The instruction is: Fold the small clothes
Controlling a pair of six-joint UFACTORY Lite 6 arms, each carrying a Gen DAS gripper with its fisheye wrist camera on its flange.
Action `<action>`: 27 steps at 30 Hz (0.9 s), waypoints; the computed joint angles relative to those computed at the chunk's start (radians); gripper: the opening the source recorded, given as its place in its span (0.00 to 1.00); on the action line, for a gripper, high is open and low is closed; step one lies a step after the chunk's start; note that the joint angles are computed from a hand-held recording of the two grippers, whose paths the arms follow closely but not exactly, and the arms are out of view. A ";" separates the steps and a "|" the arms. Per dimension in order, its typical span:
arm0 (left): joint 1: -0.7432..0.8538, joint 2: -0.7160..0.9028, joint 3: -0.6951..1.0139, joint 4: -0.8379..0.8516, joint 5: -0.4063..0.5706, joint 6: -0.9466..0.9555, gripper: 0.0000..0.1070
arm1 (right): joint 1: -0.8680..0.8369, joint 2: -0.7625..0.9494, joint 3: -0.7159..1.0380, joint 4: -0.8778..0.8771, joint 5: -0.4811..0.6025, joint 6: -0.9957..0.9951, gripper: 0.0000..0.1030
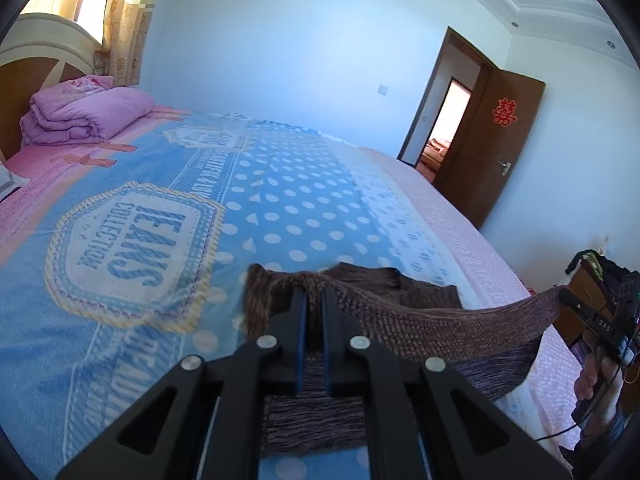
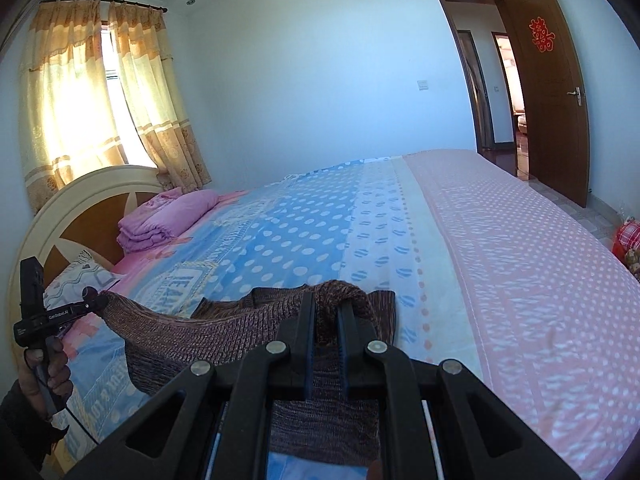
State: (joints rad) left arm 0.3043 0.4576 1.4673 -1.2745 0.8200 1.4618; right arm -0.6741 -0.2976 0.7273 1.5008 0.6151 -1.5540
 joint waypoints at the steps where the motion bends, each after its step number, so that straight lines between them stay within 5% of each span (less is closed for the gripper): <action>1: -0.011 0.030 0.036 0.007 -0.009 -0.018 0.06 | 0.023 0.057 0.036 0.019 -0.023 -0.012 0.09; 10: -0.142 0.441 0.470 0.190 -0.154 -0.257 0.04 | 0.130 0.576 0.375 0.065 -0.157 -0.012 0.09; 13: -0.191 0.492 0.474 0.251 -0.296 -0.268 0.04 | 0.177 0.751 0.500 0.051 -0.236 0.004 0.09; 17: -0.189 0.428 0.338 0.163 -0.339 -0.091 0.05 | 0.204 0.934 0.669 -0.043 -0.291 0.103 0.09; 19: -0.192 0.356 0.222 0.125 -0.371 0.057 0.16 | 0.204 0.960 0.699 -0.073 -0.292 0.131 0.09; 21: -0.195 0.297 0.116 0.038 -0.406 0.246 0.58 | 0.205 0.968 0.704 -0.086 -0.294 0.123 0.09; 22: -0.195 0.260 0.052 -0.018 -0.426 0.351 0.67 | 0.208 0.967 0.698 -0.080 -0.304 0.096 0.09; 25: -0.190 0.174 -0.091 -0.123 -0.427 0.565 0.71 | 0.202 0.958 0.670 -0.040 -0.310 0.019 0.09; 27: -0.196 0.184 -0.085 -0.072 -0.408 0.508 0.71 | 0.191 0.952 0.655 -0.014 -0.301 -0.011 0.09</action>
State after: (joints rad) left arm 0.1087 0.6416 1.3819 -1.3465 0.4118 1.9698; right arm -0.4836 0.6541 1.3823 1.4868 0.3137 -1.5650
